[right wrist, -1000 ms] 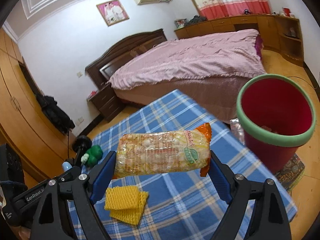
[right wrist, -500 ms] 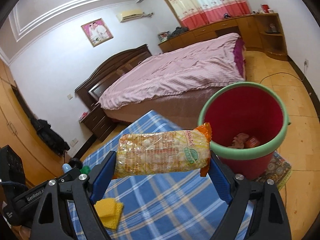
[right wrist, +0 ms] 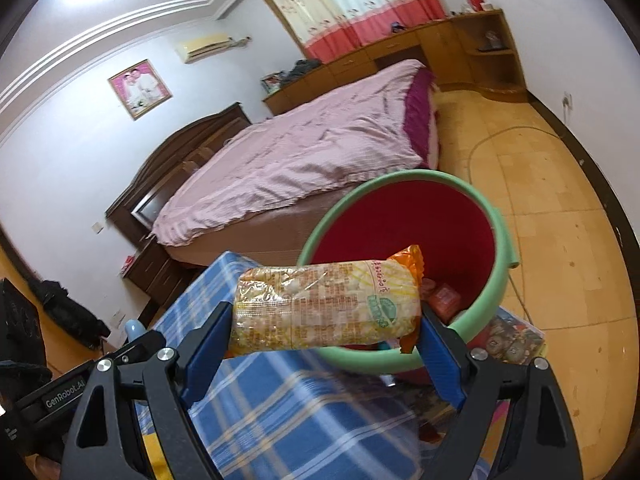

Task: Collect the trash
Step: 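Carry the blue toy and snack packet over the red bucket and release both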

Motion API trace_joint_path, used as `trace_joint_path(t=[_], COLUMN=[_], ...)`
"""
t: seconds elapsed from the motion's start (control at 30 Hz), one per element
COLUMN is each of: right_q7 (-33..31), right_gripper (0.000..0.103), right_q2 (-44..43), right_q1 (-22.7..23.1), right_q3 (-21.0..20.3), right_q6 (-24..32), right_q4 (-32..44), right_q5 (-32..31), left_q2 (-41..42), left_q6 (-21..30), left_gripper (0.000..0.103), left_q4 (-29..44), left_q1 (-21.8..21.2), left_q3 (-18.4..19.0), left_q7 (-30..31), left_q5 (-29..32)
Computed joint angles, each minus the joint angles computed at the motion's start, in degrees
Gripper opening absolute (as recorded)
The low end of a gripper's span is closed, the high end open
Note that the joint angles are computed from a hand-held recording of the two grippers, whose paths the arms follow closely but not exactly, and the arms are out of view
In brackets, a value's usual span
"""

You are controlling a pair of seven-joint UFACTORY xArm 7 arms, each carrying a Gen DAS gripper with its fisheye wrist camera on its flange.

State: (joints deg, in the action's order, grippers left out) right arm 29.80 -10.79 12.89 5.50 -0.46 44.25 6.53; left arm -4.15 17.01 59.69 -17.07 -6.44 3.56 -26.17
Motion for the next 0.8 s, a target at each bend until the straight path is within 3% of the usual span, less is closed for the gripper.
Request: trace_joint_path(t=[0.13, 0.3, 0.6, 0.7, 0.8], right_q7=[-2.67, -8.65, -15.24, -15.79, -17.20], right_gripper=[0.089, 0.089, 0.089, 0.091, 0.092], right_q2=[2.22, 4.99, 9.59, 10.25, 10.90], right_q1=[1.05, 1.88, -1.73, -2.75, -3.44], right_q3=[-2.81, -5.60, -3.42, -2.43, -1.86], right_q6=[1.48, 2.32, 4.03, 4.14, 4.88], right_q4=[1.35, 3.00, 6.84, 7.48, 8.42], right_q5=[2.48, 8.94, 15.99, 16.34, 17.77], left_q2=[6.24, 14.16, 23.29, 24.21, 23.72], left_q6=[1.15, 3.18, 6.71, 7.74, 6.56], left_gripper=[0.015, 0.015, 0.016, 0.027, 0.031], left_q4=[6.01, 13.82, 23.01, 24.17, 23.22], left_q1=[-0.40, 0.23, 0.88, 0.54, 1.04], left_q3=[-1.35, -3.61, -5.23, -4.92, -5.35], left_q7=[2.26, 1.26, -1.80, -3.86, -4.04], left_q5=[-2.12, 0.63, 6.76, 8.45, 8.42])
